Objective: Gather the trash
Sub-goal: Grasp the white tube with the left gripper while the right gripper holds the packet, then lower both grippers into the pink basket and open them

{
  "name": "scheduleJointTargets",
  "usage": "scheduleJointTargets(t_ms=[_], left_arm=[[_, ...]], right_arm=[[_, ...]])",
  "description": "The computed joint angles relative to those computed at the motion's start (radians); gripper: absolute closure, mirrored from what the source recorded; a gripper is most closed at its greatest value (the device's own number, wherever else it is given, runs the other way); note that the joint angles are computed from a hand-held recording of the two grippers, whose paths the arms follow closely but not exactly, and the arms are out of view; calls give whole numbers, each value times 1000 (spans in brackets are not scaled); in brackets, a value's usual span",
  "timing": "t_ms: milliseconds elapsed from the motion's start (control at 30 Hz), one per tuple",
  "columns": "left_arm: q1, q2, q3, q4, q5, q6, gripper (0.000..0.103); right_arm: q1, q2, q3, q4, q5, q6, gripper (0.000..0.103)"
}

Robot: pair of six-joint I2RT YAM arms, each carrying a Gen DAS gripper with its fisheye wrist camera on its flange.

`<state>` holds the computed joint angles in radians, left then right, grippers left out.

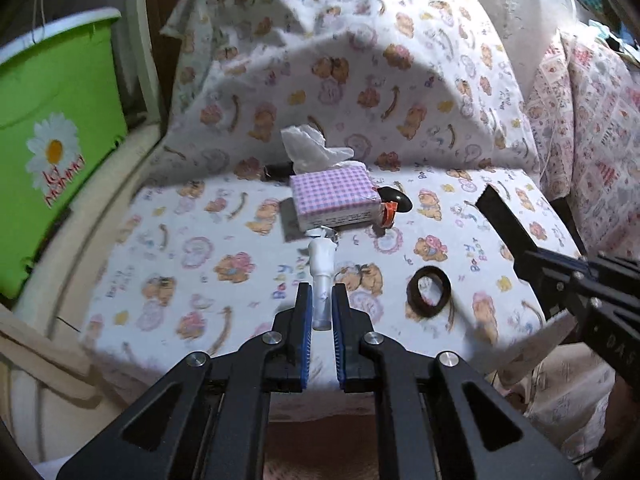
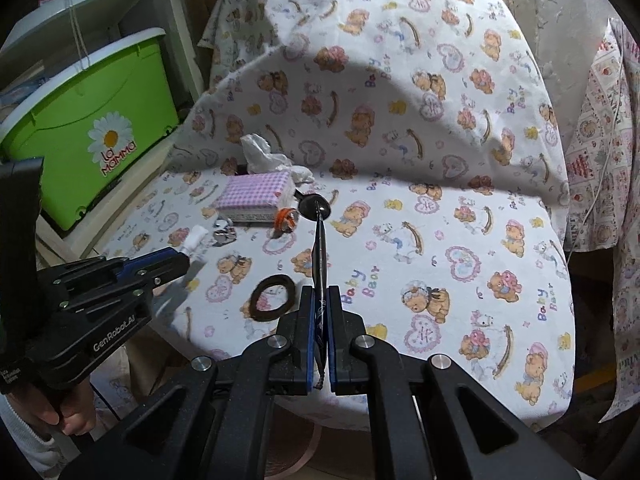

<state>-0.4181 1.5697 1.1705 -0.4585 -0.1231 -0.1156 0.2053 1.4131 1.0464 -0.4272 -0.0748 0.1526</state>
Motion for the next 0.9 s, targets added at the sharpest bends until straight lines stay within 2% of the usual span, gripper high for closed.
scheduleJointTargets(t_ms=[133, 267, 433, 533, 633, 733, 900], left_arm=[[8, -68, 19, -104, 6, 8, 94], [4, -161, -7, -164, -9, 15, 94], [7, -253, -123, -150, -2, -26, 94], [6, -257, -165, -135, -10, -51, 94], [19, -250, -159, -163, 29, -73, 94], [15, -253, -155, -180, 12, -66, 94], [43, -230, -151, -236, 55, -79, 94]], right_arm=[[20, -59, -31, -6, -15, 8, 97], [64, -121, -60, -24, -22, 2, 97], [152, -193, -87, -60, -48, -6, 97], [206, -214, -106, -74, -40, 3, 97], [247, -221, -123, -85, -24, 11, 97], [257, -225, -136, -96, -13, 15, 97], [221, -195, -140, -125, -107, 3, 97]])
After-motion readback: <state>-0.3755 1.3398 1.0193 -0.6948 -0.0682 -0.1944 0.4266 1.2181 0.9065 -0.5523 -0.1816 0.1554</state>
